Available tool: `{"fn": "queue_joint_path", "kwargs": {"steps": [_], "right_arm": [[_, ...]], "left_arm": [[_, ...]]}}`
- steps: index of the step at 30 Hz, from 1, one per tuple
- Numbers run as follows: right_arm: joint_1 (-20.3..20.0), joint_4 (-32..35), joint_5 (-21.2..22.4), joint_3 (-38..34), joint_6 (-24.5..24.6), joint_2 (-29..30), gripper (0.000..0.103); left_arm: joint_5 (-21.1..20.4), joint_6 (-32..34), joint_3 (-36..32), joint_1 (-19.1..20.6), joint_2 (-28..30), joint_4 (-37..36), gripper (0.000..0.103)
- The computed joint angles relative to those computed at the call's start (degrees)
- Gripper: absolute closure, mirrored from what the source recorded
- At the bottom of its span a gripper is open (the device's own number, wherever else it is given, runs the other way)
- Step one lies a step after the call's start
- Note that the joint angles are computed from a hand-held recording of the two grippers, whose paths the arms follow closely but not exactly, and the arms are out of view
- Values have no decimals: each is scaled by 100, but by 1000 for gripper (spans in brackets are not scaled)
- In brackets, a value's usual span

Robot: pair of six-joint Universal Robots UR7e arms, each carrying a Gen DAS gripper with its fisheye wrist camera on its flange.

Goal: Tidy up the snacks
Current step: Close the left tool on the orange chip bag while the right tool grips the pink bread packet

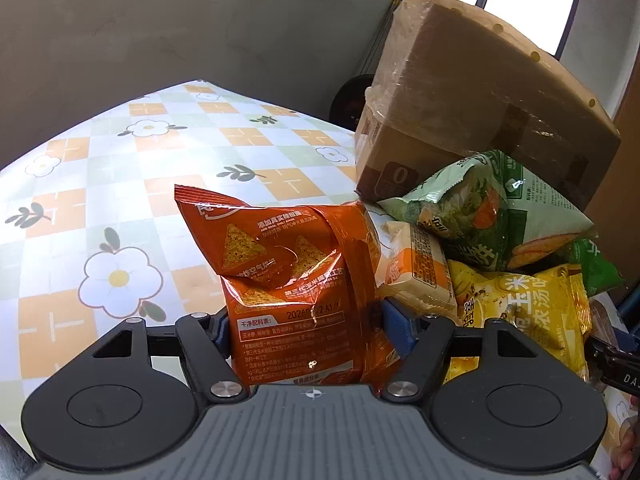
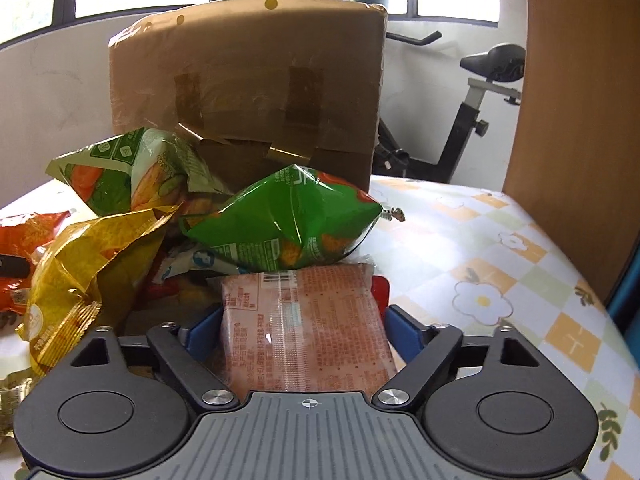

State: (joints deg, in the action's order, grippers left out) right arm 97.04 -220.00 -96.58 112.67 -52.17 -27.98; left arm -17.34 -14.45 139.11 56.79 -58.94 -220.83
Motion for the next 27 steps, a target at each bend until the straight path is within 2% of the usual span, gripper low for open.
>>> {"fn": "queue_joint_path", "kwargs": {"steps": [2, 12, 18, 24, 27], "right_arm": [[-19, 1, 43, 17, -21, -3, 25], [-52, 35, 90, 67, 82, -49, 28], [-96, 11, 182, 100, 117, -70, 31], [-106, -1, 202, 120, 127, -79, 32], [-104, 4, 199, 119, 124, -81, 32]], "left_arm": [[126, 260, -6, -74, 127, -276, 42], [461, 514, 45, -255, 244, -745, 46], [807, 1708, -165, -509, 571, -1971, 47], [1052, 2459, -350, -637, 705, -2662, 47], [1128, 3070, -493, -681, 758, -3194, 47]]}}
